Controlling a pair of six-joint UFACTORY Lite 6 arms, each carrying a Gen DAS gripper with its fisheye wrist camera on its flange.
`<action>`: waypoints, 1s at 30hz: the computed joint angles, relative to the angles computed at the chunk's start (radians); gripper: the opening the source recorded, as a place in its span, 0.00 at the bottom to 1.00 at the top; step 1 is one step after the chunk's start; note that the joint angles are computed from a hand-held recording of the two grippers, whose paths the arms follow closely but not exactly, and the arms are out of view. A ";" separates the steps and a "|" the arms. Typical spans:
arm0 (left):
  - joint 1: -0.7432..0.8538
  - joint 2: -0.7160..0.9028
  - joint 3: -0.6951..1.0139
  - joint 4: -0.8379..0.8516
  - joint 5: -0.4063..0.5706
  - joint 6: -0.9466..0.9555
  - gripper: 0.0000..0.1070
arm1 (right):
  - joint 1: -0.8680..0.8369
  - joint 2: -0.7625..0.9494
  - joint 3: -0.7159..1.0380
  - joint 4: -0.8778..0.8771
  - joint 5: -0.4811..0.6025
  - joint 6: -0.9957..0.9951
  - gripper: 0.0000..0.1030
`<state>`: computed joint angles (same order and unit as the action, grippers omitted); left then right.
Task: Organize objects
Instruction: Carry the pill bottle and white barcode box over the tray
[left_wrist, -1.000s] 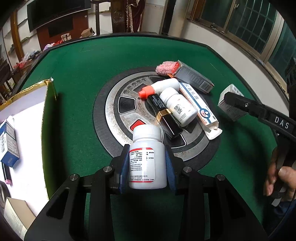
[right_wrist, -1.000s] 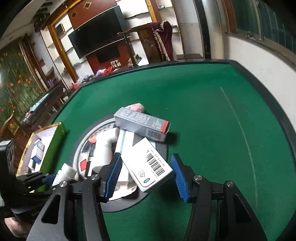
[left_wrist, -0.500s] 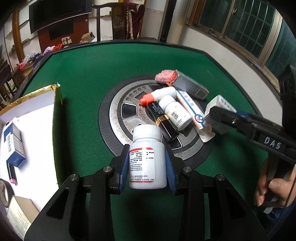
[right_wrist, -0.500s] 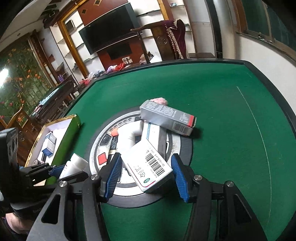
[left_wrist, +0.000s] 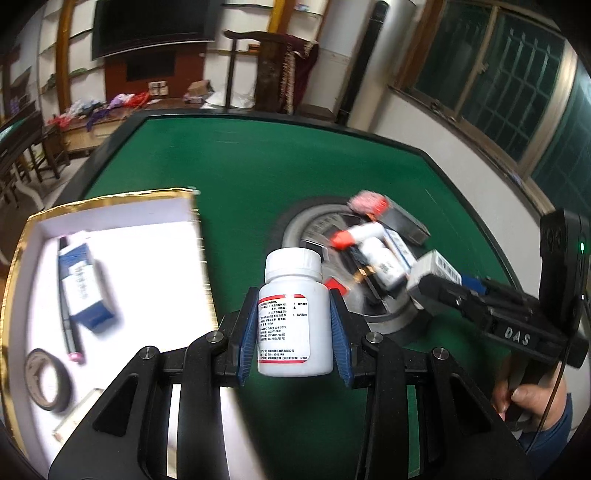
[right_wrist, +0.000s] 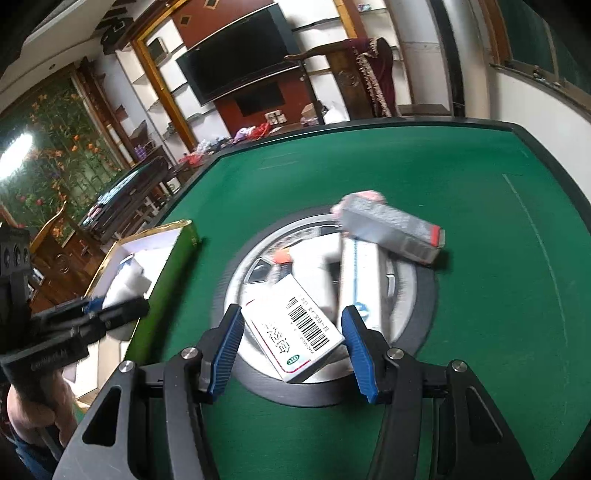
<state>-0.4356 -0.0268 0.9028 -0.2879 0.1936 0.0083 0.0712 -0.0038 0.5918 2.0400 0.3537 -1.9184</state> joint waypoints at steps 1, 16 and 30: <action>0.017 -0.012 -0.011 -0.030 0.000 0.033 0.33 | 0.020 0.003 0.004 0.015 -0.008 -0.005 0.53; 0.306 0.028 -0.021 -0.516 0.111 0.567 0.33 | 0.334 0.290 0.426 -0.283 -0.159 0.506 0.53; 0.357 0.145 0.017 -0.596 0.164 0.621 0.33 | 0.452 0.919 1.363 -1.508 0.042 1.810 0.53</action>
<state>-0.0785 0.1186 0.9201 -0.8838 0.3580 0.6288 0.5232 0.9155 1.9548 0.5321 0.3960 -0.1087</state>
